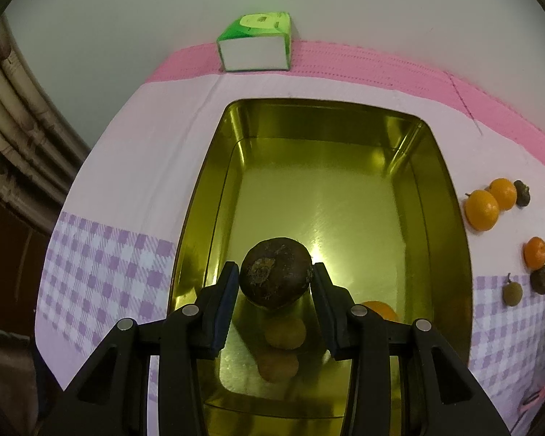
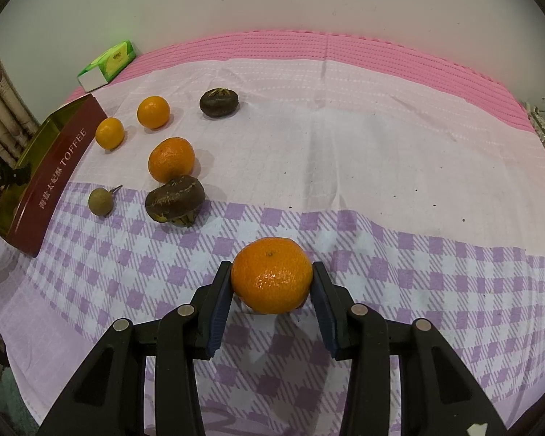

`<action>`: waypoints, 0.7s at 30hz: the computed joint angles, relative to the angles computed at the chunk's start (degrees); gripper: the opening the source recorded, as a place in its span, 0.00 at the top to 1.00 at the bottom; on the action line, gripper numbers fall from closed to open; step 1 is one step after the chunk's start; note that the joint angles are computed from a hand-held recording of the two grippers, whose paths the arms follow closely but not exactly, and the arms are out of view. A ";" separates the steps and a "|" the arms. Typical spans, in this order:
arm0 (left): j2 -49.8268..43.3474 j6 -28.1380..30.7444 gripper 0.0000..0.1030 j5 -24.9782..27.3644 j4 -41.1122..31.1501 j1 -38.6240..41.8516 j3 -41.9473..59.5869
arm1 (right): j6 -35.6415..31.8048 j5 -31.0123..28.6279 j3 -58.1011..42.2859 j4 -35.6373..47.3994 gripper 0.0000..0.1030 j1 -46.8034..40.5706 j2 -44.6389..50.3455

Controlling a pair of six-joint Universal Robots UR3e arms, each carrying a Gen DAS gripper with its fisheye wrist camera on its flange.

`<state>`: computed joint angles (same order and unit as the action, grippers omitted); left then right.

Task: Organize fruits
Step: 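Lower the passion fruit into the tin tray and open the left gripper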

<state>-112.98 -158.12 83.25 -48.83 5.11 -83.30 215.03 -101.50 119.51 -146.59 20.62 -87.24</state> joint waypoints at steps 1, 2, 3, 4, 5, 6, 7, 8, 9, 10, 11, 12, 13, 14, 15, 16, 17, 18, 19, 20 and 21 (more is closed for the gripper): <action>-0.19 -0.03 0.59 0.24 0.07 -0.05 0.05 | 0.05 -0.11 -0.06 0.05 0.61 0.06 0.05; -0.36 -0.07 0.59 0.45 0.08 -0.10 0.15 | 0.05 -0.23 -0.20 0.12 0.61 0.15 0.16; -0.73 0.00 0.59 0.55 0.08 -0.10 0.37 | 0.09 -0.32 -0.31 0.12 0.61 0.21 0.31; -1.05 -0.04 0.59 0.78 0.02 -0.26 0.57 | 0.07 -0.38 -0.31 0.13 0.61 0.19 0.33; -1.24 0.03 0.59 0.97 0.06 -0.32 0.60 | 0.21 -0.51 -0.50 0.28 0.61 0.37 0.43; -1.23 0.01 0.59 1.15 -0.01 -0.40 0.64 | 0.14 -0.64 -0.58 0.38 0.61 0.41 0.48; -1.46 -0.06 0.59 1.40 -0.09 -0.55 0.81 | 0.03 -0.75 -0.62 0.49 0.61 0.41 0.51; -1.64 -0.03 0.59 1.53 -0.20 -0.64 0.97 | 0.12 -0.80 -0.76 0.57 0.61 0.48 0.63; -1.67 0.08 0.59 1.61 -0.14 -0.65 0.88 | 0.07 -0.74 -0.75 0.64 0.61 0.40 0.65; -1.64 0.20 0.59 1.70 -0.20 -0.62 0.84 | 0.26 -0.86 -0.94 0.77 0.61 0.61 0.85; -1.86 0.25 0.59 1.89 -0.42 -0.80 1.04 | 0.27 -0.99 -1.05 0.84 0.61 0.70 0.98; -1.95 0.37 0.59 1.94 -0.50 -0.80 1.06 | 0.26 -1.10 -1.17 0.98 0.61 0.78 1.08; -2.00 0.39 0.59 2.06 -0.51 -0.88 1.03 | 0.14 -1.21 -1.24 1.10 0.61 0.76 1.10; -2.05 0.43 0.59 2.17 -0.49 -0.95 1.06 | 0.33 -1.22 -1.31 1.11 0.61 0.87 1.15; -1.90 0.60 0.59 2.10 -0.29 -0.98 0.84 | 0.39 -1.22 -1.35 1.14 0.61 0.91 1.16; -1.67 0.69 0.59 2.04 -0.17 -0.94 0.57 | 0.34 -1.25 -1.39 1.19 0.61 0.91 1.18; -1.69 0.82 0.59 1.92 -0.08 -0.93 0.60 | 0.33 -1.28 -1.42 1.22 0.61 0.90 1.18; -1.21 0.96 0.59 1.90 -0.01 -0.86 0.10 | 0.42 -1.25 -1.38 1.21 0.61 0.93 1.13; -1.27 1.04 0.59 1.94 0.00 -0.87 0.16 | 0.26 -1.28 -1.31 1.24 0.61 0.82 1.07; -1.21 1.10 0.59 2.02 -0.07 -0.90 0.08 | 0.24 -1.19 -1.19 1.16 0.61 0.82 0.98; -1.21 1.15 0.59 2.02 -0.17 -0.85 0.09 | 0.31 -1.16 -1.11 1.08 0.61 0.80 0.92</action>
<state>-114.20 -156.98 85.27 -49.01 4.26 -83.21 215.34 -102.65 118.40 -145.51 21.42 -86.31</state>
